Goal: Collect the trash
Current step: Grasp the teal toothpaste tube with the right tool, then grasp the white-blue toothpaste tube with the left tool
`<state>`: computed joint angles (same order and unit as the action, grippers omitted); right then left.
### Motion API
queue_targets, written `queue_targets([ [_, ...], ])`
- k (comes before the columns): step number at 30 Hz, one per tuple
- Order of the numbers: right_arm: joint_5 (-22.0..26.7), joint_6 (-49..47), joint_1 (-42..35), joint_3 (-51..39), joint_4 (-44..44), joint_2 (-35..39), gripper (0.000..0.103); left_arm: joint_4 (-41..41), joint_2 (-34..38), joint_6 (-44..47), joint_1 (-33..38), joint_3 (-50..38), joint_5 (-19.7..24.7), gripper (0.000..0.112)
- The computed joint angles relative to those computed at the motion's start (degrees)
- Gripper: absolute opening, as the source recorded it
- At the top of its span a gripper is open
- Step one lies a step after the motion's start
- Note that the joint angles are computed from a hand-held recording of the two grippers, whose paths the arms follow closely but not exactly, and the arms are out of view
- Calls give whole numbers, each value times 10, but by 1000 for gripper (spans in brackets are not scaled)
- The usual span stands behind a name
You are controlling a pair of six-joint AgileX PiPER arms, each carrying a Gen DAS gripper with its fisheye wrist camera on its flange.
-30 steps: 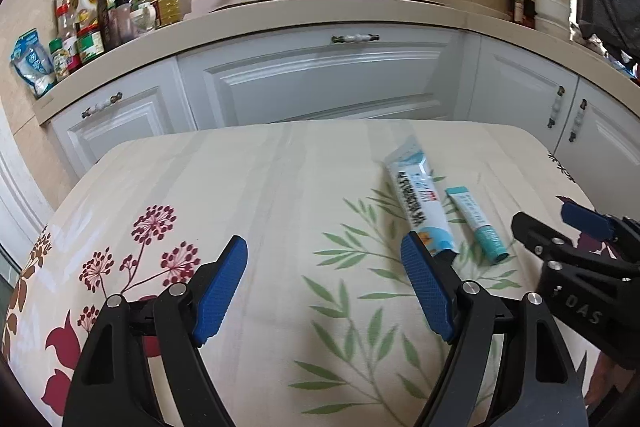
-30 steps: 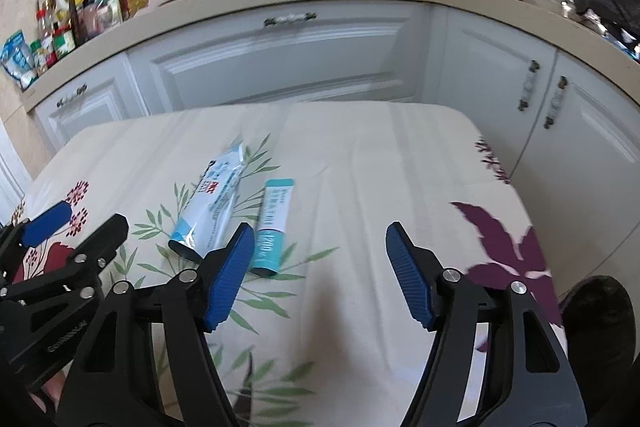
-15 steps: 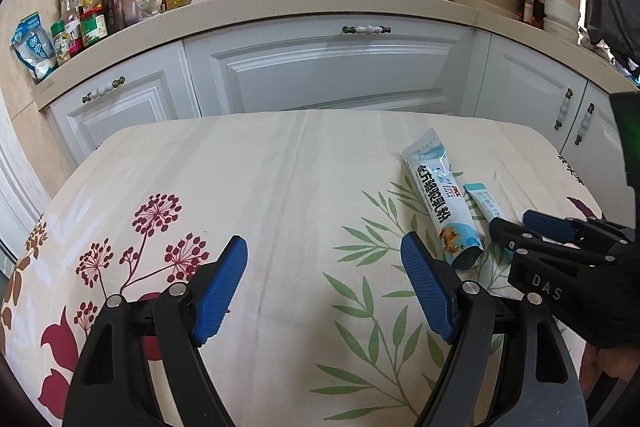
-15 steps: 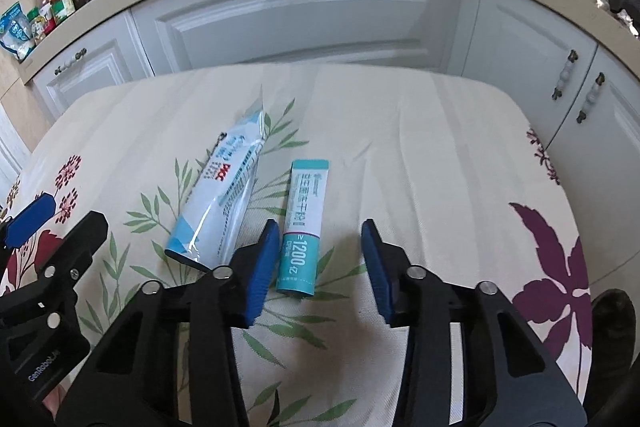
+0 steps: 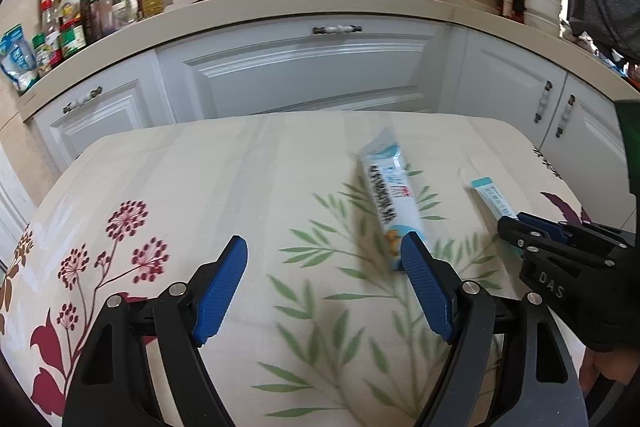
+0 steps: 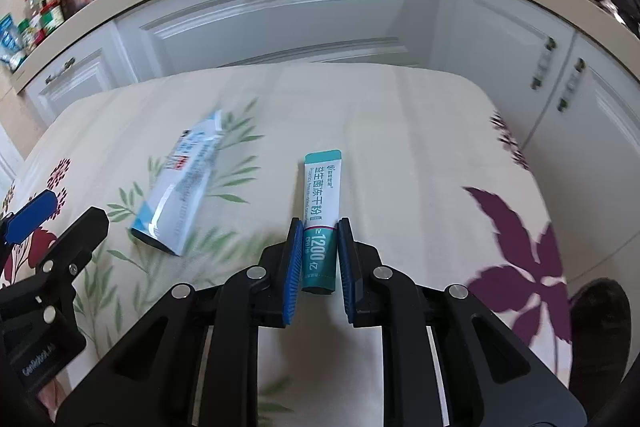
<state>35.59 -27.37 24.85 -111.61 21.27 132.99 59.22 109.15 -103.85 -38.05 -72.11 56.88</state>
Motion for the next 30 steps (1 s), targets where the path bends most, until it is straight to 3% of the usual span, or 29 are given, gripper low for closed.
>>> queue_targets([
  [11,-8,-52,-49,34,57,-17,17,-41,66,90,21,-98,-25,76],
  [19,4,-77,-60,32,86,-15,17,-86,88,152,34,-133,-36,41],
  [21,6,-78,-60,30,88,-14,17,-94,92,167,35,-139,-40,25],
  [30,-5,-88,-62,45,95,-21,17,-79,90,159,29,-135,-42,12],
])
